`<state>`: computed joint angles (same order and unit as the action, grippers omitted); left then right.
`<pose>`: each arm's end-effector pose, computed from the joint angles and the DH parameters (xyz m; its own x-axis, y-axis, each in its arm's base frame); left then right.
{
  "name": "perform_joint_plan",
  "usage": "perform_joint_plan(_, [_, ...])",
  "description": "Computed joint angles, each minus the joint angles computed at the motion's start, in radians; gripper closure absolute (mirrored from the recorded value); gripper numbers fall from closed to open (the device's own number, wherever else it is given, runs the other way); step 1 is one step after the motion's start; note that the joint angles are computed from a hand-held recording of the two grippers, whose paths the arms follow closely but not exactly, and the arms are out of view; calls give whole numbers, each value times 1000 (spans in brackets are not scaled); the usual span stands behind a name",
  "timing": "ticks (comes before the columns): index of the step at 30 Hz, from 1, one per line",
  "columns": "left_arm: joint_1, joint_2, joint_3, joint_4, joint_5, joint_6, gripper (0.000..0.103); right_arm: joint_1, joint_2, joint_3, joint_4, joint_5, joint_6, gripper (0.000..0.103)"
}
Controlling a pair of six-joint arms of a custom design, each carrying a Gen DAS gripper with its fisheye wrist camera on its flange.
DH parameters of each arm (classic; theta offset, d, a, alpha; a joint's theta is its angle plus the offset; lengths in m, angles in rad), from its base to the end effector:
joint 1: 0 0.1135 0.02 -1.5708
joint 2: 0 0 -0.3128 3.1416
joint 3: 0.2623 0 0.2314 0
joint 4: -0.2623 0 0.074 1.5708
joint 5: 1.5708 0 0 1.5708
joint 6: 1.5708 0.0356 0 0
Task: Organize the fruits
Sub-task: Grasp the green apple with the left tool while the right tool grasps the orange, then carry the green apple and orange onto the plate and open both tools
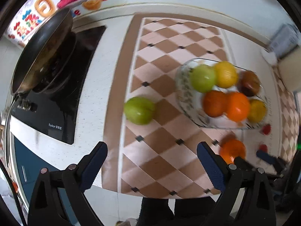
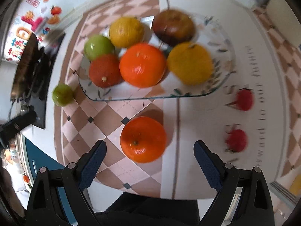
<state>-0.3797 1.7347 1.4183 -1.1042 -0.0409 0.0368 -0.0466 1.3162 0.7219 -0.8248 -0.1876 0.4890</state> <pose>0.2964 -0.1167 0.3013 -0.9043 0.4005 -0.1480 0.3982 0.9161 0.0459 0.1766 -0.0016 0.2331 -0.8634 0.5023 -0.0468 0.4794 0.8459 0.2337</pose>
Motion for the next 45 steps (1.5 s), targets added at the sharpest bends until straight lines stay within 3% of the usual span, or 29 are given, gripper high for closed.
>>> perform_joint_plan(2, [29, 40, 27, 1, -3, -2, 6, 38, 72, -23, 67, -3, 13, 11])
perform_joint_plan(5, [61, 115, 85, -7, -6, -11, 6, 73, 150, -41, 132, -14, 17, 27])
perform_joint_plan(8, [90, 209, 161, -37, 3, -31, 6, 89, 184, -47, 163, 0, 6, 35])
perform_joint_plan(18, [119, 393, 242, -68, 57, -69, 6, -8, 188, -32, 106, -23, -86, 37])
perform_joint_plan(21, [106, 409, 212, -36, 74, -44, 10, -34, 189, -36, 104, -33, -102, 37])
perform_joint_plan(23, [91, 400, 181, 5, 58, -31, 43, -40, 186, -38, 98, -36, -106, 37])
perform_joint_plan(31, [67, 342, 100, 67, 79, -17, 43, -41, 179, -34, 81, -28, -113, 37])
perform_joint_plan(37, [36, 181, -101, 79, 156, -2, 43, -98, 135, -71, 55, -71, -146, 37])
perform_joint_plan(45, [-70, 91, -280, 139, 162, -15, 43, -243, 119, -104, 15, -141, -238, 36])
